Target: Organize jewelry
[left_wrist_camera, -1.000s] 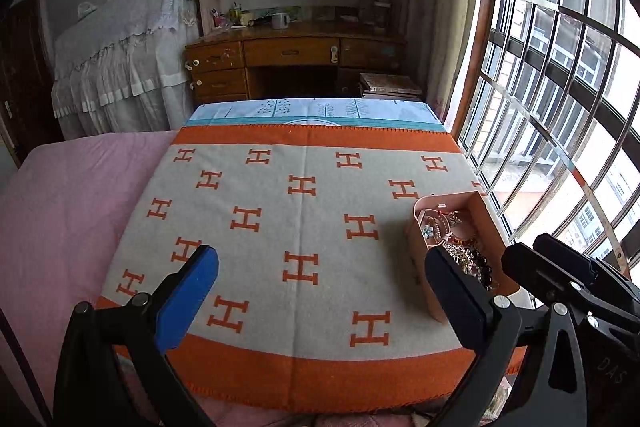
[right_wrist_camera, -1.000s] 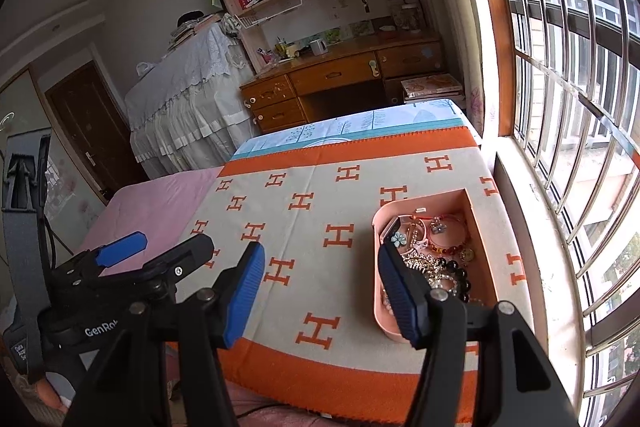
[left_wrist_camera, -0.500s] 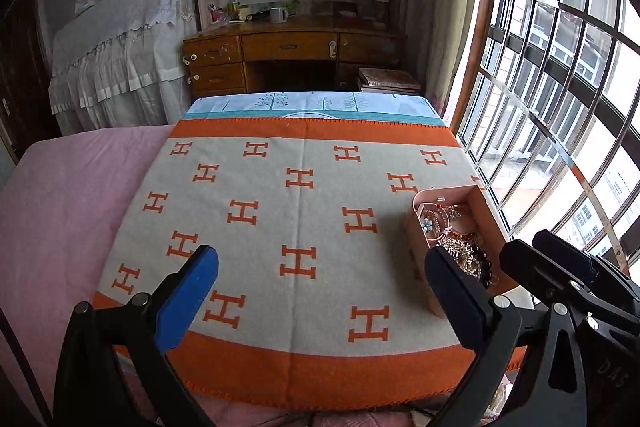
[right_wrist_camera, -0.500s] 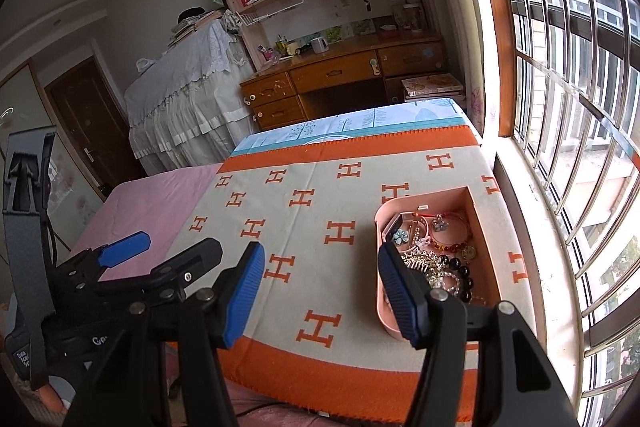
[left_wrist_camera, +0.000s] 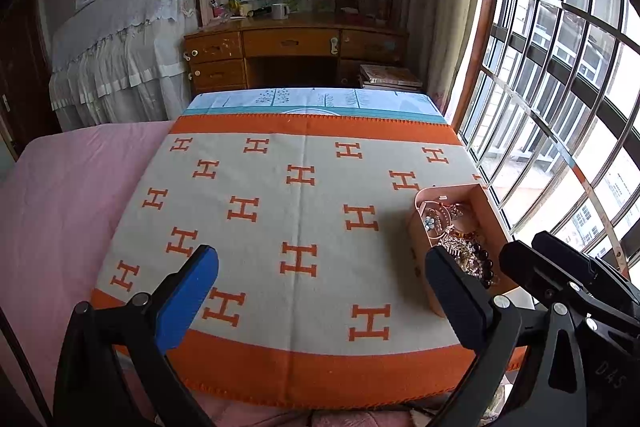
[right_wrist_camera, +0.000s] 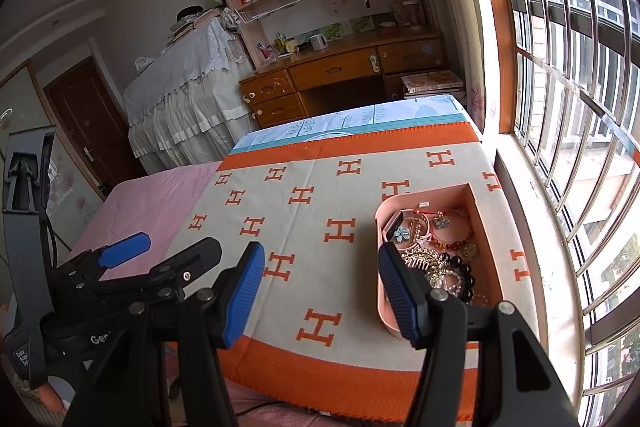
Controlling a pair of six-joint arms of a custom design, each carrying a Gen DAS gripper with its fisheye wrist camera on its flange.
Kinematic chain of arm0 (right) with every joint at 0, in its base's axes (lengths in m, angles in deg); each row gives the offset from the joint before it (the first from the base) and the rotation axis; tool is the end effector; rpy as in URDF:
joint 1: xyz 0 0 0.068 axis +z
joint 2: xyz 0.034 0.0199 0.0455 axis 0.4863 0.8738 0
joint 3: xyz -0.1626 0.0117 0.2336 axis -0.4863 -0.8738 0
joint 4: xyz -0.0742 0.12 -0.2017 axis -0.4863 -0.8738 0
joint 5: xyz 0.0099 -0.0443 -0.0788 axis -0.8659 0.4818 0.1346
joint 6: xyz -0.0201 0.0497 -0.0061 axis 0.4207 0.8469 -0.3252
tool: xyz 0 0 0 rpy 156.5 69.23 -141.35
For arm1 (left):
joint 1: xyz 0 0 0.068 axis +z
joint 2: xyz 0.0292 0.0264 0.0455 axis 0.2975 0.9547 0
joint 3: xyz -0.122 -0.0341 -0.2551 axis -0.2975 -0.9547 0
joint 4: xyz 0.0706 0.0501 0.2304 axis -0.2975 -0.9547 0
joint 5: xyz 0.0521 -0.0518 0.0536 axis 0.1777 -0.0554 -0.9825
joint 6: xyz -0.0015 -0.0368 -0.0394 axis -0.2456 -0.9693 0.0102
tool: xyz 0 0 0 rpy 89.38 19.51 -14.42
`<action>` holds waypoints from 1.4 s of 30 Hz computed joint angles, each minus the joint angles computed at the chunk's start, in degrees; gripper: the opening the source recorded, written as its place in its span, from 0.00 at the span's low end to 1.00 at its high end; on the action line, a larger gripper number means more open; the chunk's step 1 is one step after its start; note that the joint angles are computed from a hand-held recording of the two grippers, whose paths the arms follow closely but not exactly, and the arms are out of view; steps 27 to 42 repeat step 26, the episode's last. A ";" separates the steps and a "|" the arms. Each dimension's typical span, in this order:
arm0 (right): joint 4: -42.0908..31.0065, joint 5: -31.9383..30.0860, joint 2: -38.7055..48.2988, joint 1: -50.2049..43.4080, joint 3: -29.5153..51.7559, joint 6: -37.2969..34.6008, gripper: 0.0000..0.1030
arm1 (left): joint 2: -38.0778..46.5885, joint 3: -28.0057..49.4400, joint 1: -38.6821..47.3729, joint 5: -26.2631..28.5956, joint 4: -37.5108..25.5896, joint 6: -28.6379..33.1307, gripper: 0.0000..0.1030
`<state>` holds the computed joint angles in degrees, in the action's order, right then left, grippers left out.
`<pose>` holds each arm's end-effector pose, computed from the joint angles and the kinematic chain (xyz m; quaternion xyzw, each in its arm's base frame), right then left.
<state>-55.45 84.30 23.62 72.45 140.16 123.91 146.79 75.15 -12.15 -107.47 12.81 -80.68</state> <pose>0.2245 0.2005 0.3018 -0.0174 0.8888 0.1981 0.4130 0.2466 -0.1249 0.3281 0.0047 0.9211 0.0016 0.3894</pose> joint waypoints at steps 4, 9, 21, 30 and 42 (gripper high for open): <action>-0.09 -0.07 0.01 -0.04 0.08 0.01 0.58 | 0.01 0.05 0.02 0.03 -0.03 0.02 0.99; -0.17 0.04 0.14 0.03 0.26 0.02 0.58 | 0.01 -0.10 0.14 0.20 0.06 0.04 0.99; -0.64 -0.68 0.12 -0.10 0.06 0.21 0.58 | -0.94 -2.51 0.40 -0.14 1.17 -0.16 0.99; -1.00 -0.78 0.60 -0.11 0.65 0.34 0.58 | -1.35 -3.32 1.45 1.00 1.41 0.08 0.99; -1.00 -0.78 0.60 -0.11 0.65 0.34 0.58 | -1.35 -3.32 1.45 1.00 1.41 0.08 0.99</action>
